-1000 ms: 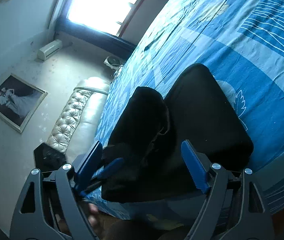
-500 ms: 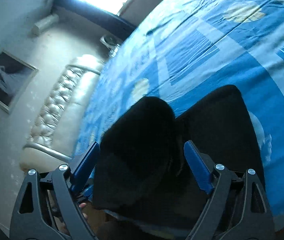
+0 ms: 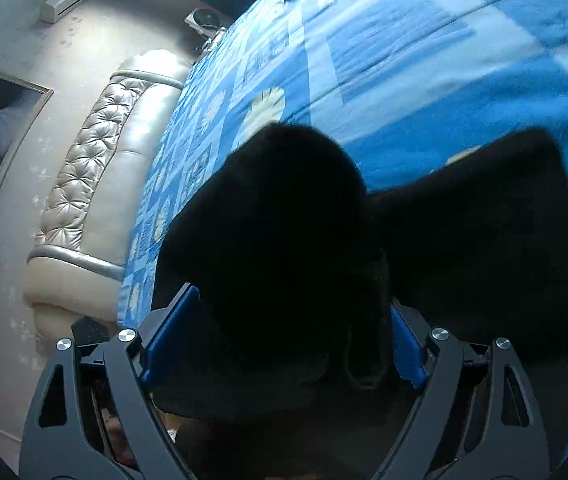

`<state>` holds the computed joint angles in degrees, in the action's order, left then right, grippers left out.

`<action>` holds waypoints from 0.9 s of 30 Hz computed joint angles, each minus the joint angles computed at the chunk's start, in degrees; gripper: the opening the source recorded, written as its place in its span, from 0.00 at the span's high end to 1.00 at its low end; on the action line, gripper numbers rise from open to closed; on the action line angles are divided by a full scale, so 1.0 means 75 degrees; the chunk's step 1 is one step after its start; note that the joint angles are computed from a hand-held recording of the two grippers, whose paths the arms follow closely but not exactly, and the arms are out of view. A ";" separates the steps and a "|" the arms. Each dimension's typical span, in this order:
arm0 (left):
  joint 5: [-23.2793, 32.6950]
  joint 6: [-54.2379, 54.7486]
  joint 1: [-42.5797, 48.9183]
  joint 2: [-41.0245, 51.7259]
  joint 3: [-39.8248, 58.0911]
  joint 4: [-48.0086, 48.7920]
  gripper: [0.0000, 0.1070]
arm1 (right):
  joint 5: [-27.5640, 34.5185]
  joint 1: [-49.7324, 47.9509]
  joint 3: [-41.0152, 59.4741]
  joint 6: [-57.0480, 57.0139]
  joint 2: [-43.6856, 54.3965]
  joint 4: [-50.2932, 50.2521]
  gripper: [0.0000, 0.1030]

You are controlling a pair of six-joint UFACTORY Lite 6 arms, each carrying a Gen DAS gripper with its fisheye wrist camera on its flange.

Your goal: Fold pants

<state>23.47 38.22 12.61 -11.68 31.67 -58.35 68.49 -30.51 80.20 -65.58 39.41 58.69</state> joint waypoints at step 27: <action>0.0699 0.1531 -0.0410 -0.0388 -0.0182 -0.1845 0.19 | 0.1511 -0.1923 0.1519 0.0068 -0.0025 -0.1032 0.89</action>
<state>28.71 49.70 9.53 -14.58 30.31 -72.19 79.82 -44.93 91.59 -65.07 39.22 50.95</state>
